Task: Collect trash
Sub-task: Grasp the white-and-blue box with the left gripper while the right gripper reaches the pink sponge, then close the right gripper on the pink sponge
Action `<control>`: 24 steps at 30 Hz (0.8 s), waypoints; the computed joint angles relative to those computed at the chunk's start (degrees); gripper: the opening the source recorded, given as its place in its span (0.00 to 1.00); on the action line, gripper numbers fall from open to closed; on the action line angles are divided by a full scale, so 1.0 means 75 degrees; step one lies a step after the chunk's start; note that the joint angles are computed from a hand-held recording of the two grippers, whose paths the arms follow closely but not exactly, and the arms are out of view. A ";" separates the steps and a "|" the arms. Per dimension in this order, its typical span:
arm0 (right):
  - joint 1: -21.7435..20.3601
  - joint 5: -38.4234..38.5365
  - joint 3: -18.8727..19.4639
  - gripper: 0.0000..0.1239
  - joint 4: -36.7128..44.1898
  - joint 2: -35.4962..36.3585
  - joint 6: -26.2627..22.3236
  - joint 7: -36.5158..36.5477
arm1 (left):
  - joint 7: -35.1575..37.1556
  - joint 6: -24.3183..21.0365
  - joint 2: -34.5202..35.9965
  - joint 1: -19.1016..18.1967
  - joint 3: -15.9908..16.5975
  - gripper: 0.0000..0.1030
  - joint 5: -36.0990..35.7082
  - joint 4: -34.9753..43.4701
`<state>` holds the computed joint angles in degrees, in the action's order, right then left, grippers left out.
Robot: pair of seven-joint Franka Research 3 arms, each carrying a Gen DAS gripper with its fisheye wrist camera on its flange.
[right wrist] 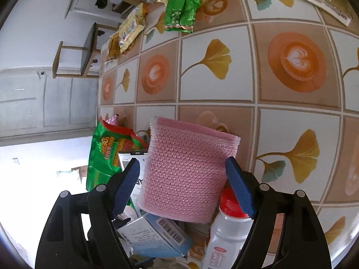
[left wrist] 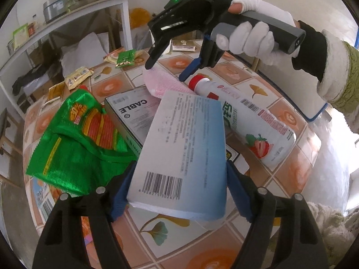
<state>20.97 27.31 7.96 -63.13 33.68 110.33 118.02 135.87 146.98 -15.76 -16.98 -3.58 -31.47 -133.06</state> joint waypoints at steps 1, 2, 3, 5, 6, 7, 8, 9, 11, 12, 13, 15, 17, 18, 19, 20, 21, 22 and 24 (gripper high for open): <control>0.0005 -0.0014 -0.0003 0.61 0.0068 0.0048 -0.0053 0.0027 | -0.0006 0.0017 -0.0008 -0.0003 0.0000 0.73 -0.0023 -0.0014; -0.0006 -0.0001 0.0000 0.61 0.0102 0.0076 -0.0092 0.0047 | -0.0004 0.0017 -0.0029 -0.0008 0.0013 0.73 -0.0060 -0.0034; -0.0023 0.0045 0.0015 0.62 0.0161 0.0138 -0.0116 0.0070 | 0.0001 0.0027 -0.0046 -0.0013 0.0027 0.73 -0.0101 -0.0057; -0.0046 0.0127 0.0041 0.64 0.0208 0.0209 -0.0099 0.0101 | -0.0001 0.0056 -0.0046 -0.0017 0.0045 0.73 -0.0165 -0.0067; -0.0063 0.0183 0.0059 0.64 0.0218 0.0234 -0.0087 0.0114 | -0.0032 0.0076 -0.0045 -0.0013 0.0045 0.73 -0.0186 -0.0072; -0.0065 0.0219 0.0073 0.64 0.0233 0.0253 -0.0061 0.0121 | -0.0065 0.0101 -0.0059 -0.0010 0.0044 0.73 -0.0209 -0.0087; -0.0059 0.0240 0.0081 0.63 0.0250 0.0269 -0.0025 0.0130 | -0.0085 0.0121 -0.0064 -0.0009 0.0052 0.73 -0.0230 -0.0094; -0.0029 0.0237 0.0079 0.63 0.0269 0.0280 0.0027 0.0168 | -0.0106 0.0145 -0.0075 -0.0008 0.0056 0.73 -0.0246 -0.0108; 0.0047 0.0184 0.0087 0.60 0.0324 0.0285 0.0127 0.0163 | -0.0183 0.0238 -0.0118 0.0000 0.0064 0.73 -0.0267 -0.0157; 0.0097 0.0128 0.0085 0.59 0.0373 0.0292 0.0144 0.0156 | -0.0198 0.0254 -0.0139 -0.0002 0.0087 0.73 -0.0286 -0.0176; 0.0156 0.0051 0.0072 0.58 0.0406 0.0285 0.0169 0.0158 | -0.0201 0.0272 -0.0166 -0.0005 0.0112 0.73 -0.0307 -0.0199; 0.0277 -0.0087 0.0046 0.57 0.0329 0.0185 0.0370 0.0118 | -0.0152 0.0363 -0.0242 -0.0033 0.0179 0.73 -0.0408 -0.0275; 0.0453 -0.0343 0.0004 0.57 0.0237 0.0059 0.0610 0.0016 | -0.0054 0.0483 -0.0317 -0.0076 0.0254 0.73 -0.0536 -0.0356; 0.0540 -0.0494 -0.0032 0.57 0.0193 -0.0001 0.0686 0.0006 | -0.0027 0.0525 -0.0357 -0.0091 0.0289 0.73 -0.0586 -0.0398; 0.0624 -0.0642 -0.0052 0.57 0.0158 -0.0053 0.0762 -0.0050 | -0.0026 0.0537 -0.0386 -0.0101 0.0315 0.73 -0.0613 -0.0425; 0.0728 -0.0823 -0.0065 0.57 0.0141 -0.0099 0.0841 -0.0165 | -0.0029 0.0540 -0.0405 -0.0109 0.0339 0.73 -0.0632 -0.0440; 0.0797 -0.0951 -0.0082 0.57 0.0108 -0.0137 0.0886 -0.0213 | -0.0017 0.0548 -0.0442 -0.0122 0.0374 0.73 -0.0682 -0.0470; 0.0916 -0.1183 -0.0141 0.57 0.0145 -0.0157 0.0839 -0.0174 | -0.0007 0.0563 -0.0476 -0.0135 0.0390 0.73 -0.0704 -0.0502; 0.1049 -0.1503 -0.0205 0.57 0.0180 -0.0182 0.0782 -0.0208 | 0.0035 0.0655 -0.0541 -0.0163 0.0420 0.73 -0.0741 -0.0571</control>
<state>28.84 16.03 6.43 -61.78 32.32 116.19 116.46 136.13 151.89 -19.82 -18.20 -0.43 -37.03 -137.34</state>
